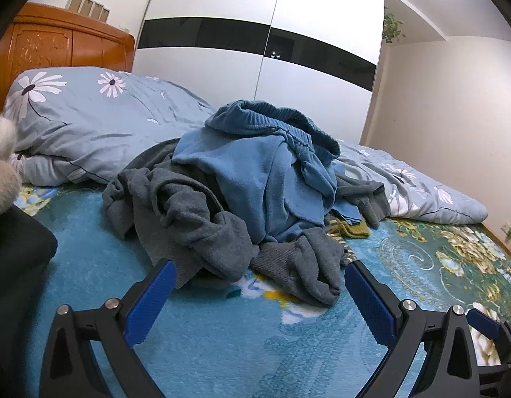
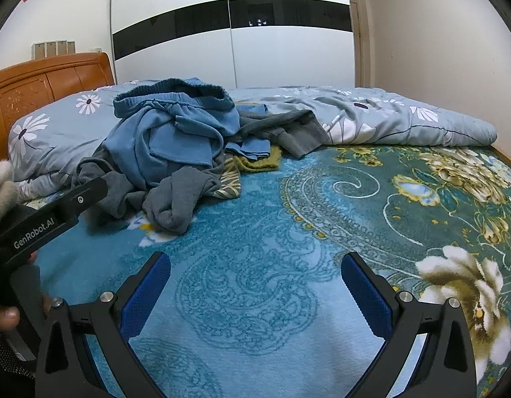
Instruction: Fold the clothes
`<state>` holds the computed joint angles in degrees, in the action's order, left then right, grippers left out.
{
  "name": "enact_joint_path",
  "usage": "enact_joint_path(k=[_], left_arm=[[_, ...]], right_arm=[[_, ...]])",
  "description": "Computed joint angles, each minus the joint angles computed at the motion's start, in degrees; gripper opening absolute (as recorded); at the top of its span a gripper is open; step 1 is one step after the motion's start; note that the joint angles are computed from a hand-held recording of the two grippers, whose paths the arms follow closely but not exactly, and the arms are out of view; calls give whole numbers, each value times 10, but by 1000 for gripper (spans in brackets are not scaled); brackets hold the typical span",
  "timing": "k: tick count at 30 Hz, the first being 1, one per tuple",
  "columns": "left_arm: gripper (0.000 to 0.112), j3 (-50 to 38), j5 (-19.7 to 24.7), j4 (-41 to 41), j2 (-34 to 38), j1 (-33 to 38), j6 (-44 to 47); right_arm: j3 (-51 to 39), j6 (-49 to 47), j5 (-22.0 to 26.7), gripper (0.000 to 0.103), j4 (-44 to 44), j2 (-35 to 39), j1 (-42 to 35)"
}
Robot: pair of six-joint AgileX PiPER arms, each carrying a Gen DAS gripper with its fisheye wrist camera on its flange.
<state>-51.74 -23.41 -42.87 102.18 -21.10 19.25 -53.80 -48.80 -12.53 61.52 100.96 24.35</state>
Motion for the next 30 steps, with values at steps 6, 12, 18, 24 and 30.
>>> enact_joint_path(k=[6, 12, 18, 24, 30], left_arm=[[103, 2, -2, -3, -4, -3, 9], [103, 7, -11, -12, -9, -6, 19], [103, 11, -19, -28, -16, -7, 31], [103, 8, -17, -56, -16, -13, 56], [103, 7, -22, -76, -16, -18, 73]], right_arm=[[-2, -32, -9, 103, 29, 1, 8], [-3, -51, -10, 103, 53, 2, 8], [-3, -56, -13, 103, 62, 3, 7], [1, -36, -17, 103, 43, 2, 8], [0, -50, -17, 103, 58, 3, 8]])
